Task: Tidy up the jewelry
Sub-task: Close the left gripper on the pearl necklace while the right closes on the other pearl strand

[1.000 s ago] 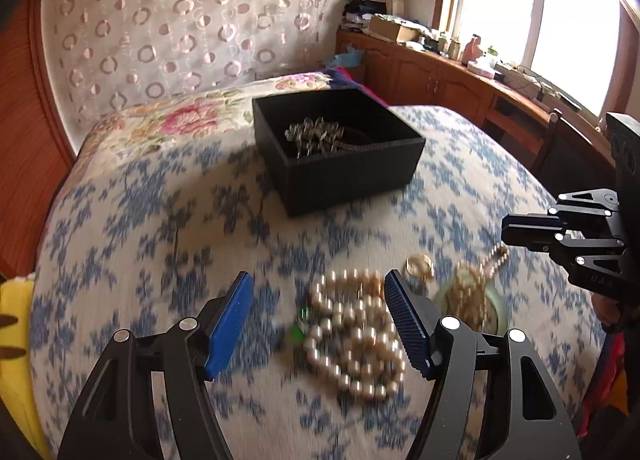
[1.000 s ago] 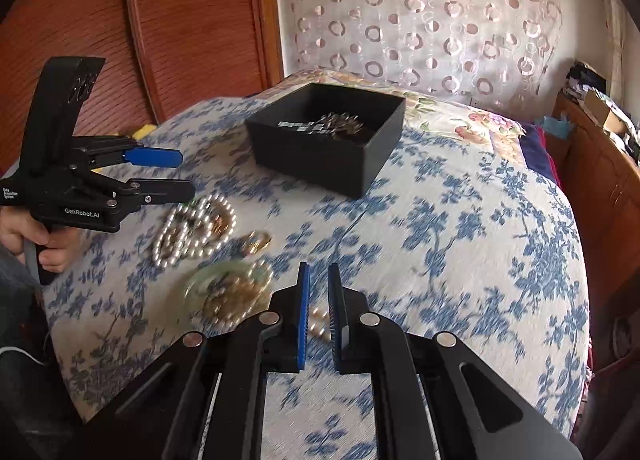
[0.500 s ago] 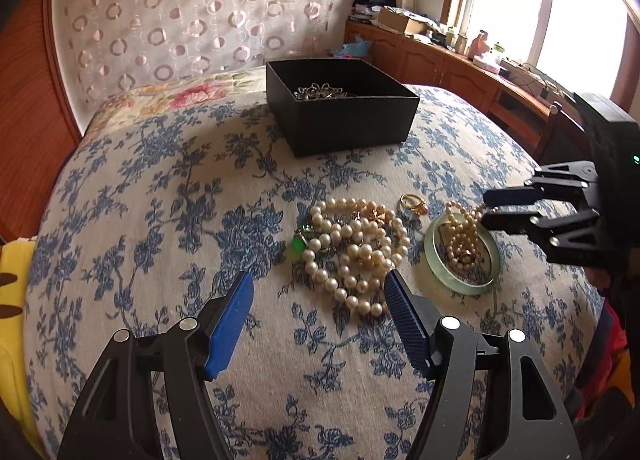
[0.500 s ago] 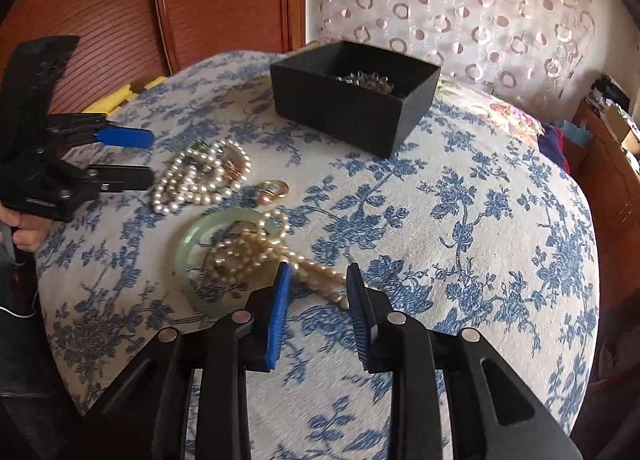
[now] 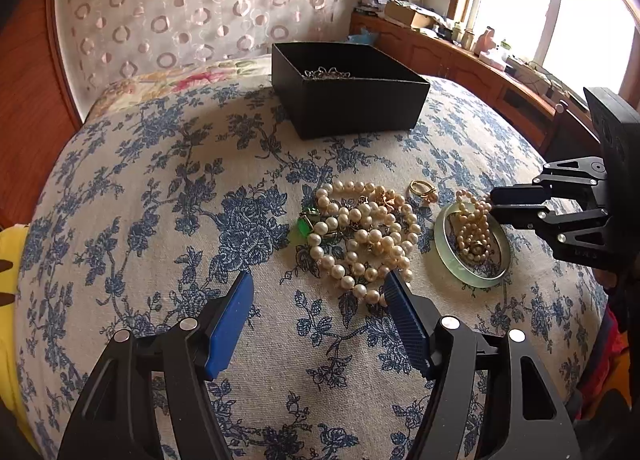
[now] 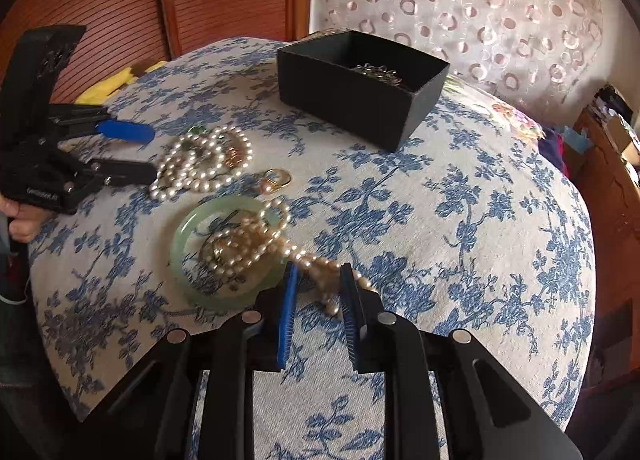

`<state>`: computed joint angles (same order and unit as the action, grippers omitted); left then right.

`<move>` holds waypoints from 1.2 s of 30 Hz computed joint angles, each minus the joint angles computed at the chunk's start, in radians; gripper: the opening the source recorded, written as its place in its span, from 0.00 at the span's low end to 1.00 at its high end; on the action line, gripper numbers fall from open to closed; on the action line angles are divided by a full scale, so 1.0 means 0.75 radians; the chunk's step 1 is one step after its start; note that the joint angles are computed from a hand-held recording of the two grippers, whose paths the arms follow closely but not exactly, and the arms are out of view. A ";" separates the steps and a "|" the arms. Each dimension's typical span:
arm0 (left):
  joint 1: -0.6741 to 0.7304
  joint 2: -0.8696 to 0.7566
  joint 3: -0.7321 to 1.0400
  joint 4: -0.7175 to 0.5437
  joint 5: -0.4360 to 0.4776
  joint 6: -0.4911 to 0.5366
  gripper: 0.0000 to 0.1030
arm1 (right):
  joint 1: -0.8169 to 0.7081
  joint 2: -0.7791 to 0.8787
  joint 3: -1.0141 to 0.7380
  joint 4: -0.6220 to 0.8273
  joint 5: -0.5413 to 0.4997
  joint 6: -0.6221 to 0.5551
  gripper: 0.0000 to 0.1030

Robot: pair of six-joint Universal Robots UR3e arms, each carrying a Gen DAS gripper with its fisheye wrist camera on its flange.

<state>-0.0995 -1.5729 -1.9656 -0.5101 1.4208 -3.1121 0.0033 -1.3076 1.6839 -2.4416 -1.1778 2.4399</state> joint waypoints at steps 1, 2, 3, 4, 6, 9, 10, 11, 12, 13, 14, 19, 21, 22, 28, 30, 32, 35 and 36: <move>0.000 -0.003 0.002 -0.001 -0.005 -0.001 0.56 | 0.001 0.007 -0.007 0.002 0.007 0.005 0.16; 0.001 -0.004 0.006 -0.004 -0.010 -0.002 0.54 | -0.002 0.010 -0.003 -0.013 0.011 0.013 0.15; 0.001 -0.006 0.011 -0.007 -0.016 0.001 0.51 | -0.008 0.012 0.006 -0.031 0.022 0.025 0.15; 0.000 -0.013 0.021 -0.014 -0.020 0.004 0.48 | -0.012 0.013 0.015 -0.046 0.032 0.032 0.15; -0.002 -0.034 0.049 -0.024 -0.017 0.006 0.44 | -0.029 0.007 0.043 -0.073 0.063 0.034 0.15; 0.016 -0.061 0.086 -0.046 -0.053 0.009 0.37 | -0.043 0.002 0.075 -0.113 0.091 0.037 0.15; 0.015 -0.071 0.096 -0.046 -0.047 0.006 0.36 | -0.046 0.001 0.087 -0.129 0.098 0.038 0.15; 0.014 -0.076 0.101 -0.045 -0.045 0.005 0.36 | -0.049 0.000 0.090 -0.130 0.105 0.039 0.14; 0.014 -0.081 0.107 -0.047 -0.038 0.000 0.34 | -0.050 -0.002 0.092 -0.130 0.106 0.041 0.14; 0.025 -0.078 0.099 -0.041 -0.056 -0.004 0.33 | -0.050 -0.007 0.100 -0.135 0.104 0.042 0.14; 0.037 -0.073 0.085 -0.033 -0.076 -0.003 0.33 | -0.051 -0.008 0.101 -0.135 0.103 0.040 0.14; 0.045 -0.053 0.055 -0.011 -0.072 -0.005 0.24 | -0.050 -0.009 0.088 -0.117 0.096 0.048 0.12; 0.059 -0.045 0.054 -0.024 -0.080 -0.003 0.20 | -0.052 -0.011 0.088 -0.118 0.090 0.051 0.08; 0.066 -0.043 0.052 -0.026 -0.084 0.002 0.20 | -0.055 -0.010 0.083 -0.114 0.086 0.054 0.06; 0.035 -0.077 0.084 -0.023 -0.014 0.002 0.20 | -0.057 0.005 0.056 -0.105 0.060 0.078 0.06; 0.019 -0.088 0.089 -0.008 0.011 0.005 0.17 | -0.048 0.002 0.071 -0.133 0.044 0.084 0.06; 0.015 -0.091 0.088 -0.003 0.021 0.009 0.07 | -0.037 -0.001 0.079 -0.154 0.025 0.090 0.05; 0.023 -0.077 0.100 -0.021 -0.004 0.016 0.07 | -0.041 -0.014 0.092 -0.198 0.035 0.114 0.05; 0.020 -0.063 0.105 -0.016 -0.007 0.021 0.07 | -0.048 -0.025 0.090 -0.204 0.051 0.121 0.05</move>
